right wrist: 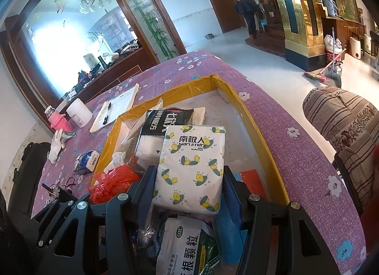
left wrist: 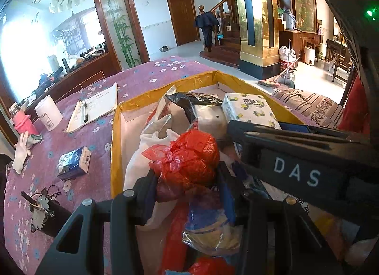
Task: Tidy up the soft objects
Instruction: 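Lower the tissue pack and red bag into the tray with both grippers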
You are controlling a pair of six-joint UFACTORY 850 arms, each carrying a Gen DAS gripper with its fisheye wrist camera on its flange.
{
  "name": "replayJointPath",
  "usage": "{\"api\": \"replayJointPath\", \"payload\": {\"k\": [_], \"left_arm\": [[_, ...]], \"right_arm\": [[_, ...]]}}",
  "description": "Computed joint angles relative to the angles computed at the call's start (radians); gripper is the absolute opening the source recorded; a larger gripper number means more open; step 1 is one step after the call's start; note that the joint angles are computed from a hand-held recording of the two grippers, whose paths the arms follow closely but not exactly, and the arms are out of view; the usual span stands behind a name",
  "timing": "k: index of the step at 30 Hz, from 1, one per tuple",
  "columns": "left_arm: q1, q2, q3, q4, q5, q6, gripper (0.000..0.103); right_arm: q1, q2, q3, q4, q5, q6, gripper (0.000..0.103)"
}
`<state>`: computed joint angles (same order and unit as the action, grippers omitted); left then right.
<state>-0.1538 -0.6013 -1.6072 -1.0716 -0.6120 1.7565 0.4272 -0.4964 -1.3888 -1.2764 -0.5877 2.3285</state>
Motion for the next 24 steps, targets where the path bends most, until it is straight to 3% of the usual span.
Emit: {"api": "replayJointPath", "payload": {"k": [24], "left_arm": [[-0.004, 0.015, 0.028, -0.062, 0.038, 0.089, 0.050]], "right_arm": [[0.012, -0.025, -0.036, 0.057, -0.048, -0.092, 0.058]]}}
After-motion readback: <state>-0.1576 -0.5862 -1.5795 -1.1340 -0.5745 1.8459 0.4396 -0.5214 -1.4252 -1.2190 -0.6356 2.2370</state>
